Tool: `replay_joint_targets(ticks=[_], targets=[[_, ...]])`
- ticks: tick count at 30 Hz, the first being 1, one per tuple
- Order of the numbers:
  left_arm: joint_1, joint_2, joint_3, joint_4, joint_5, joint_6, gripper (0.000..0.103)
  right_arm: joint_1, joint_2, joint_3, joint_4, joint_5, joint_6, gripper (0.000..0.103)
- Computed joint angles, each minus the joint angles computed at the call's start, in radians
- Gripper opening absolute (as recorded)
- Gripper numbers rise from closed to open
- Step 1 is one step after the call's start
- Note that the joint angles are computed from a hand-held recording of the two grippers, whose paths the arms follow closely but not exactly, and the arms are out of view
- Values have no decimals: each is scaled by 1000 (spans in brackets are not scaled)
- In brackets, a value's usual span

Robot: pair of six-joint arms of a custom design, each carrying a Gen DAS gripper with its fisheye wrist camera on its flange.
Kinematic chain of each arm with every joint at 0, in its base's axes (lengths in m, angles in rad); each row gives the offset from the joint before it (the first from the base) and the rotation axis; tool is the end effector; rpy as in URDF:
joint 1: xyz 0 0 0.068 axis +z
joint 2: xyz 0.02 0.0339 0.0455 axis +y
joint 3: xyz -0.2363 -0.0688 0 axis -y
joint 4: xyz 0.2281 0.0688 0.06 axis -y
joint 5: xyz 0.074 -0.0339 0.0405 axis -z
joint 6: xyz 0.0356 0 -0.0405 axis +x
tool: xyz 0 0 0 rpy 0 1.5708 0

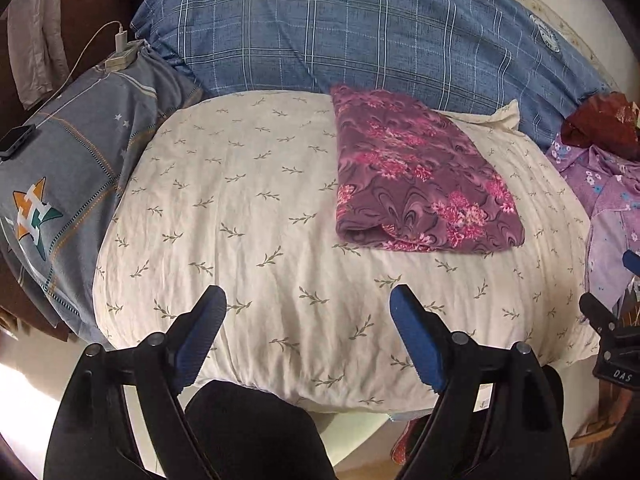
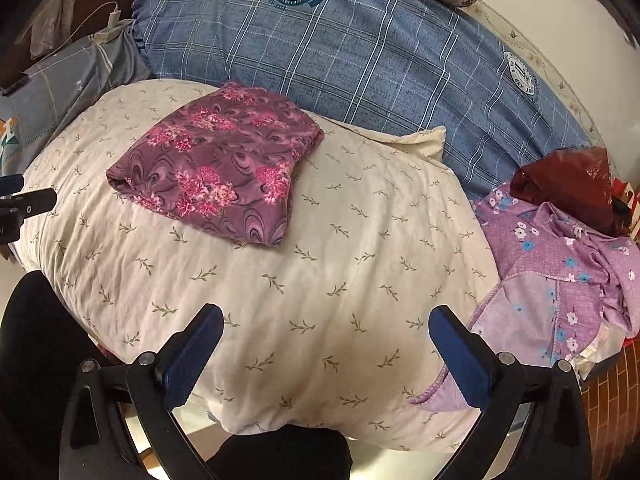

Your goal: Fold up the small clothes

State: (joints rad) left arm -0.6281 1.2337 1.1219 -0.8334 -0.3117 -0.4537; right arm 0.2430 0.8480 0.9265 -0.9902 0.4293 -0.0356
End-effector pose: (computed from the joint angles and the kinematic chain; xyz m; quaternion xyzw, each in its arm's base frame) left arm 0.1993 -0.1312 0.2832 0.0343 0.9405 -0.0299 0.3366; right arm 0.1506 0.0221 0.2843 -0.0601 0.9251 -0.1677 0.3354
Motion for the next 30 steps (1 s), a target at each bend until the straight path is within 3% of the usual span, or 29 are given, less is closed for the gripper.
replay_joint_targets(ticks=[5, 9, 12, 30], targets=[[-37, -16, -9, 21, -46, 4, 84, 26, -23, 28, -43, -96, 43, 103], [-57, -15, -20, 39, -53, 19, 84, 214, -35, 24, -56, 116, 129, 103], [-75, 9, 0, 23, -69, 27, 84, 235, -37, 32, -57, 162, 127, 103], [-118, 24, 25, -18, -19, 33, 84, 106, -58, 23, -48, 26, 108, 103]])
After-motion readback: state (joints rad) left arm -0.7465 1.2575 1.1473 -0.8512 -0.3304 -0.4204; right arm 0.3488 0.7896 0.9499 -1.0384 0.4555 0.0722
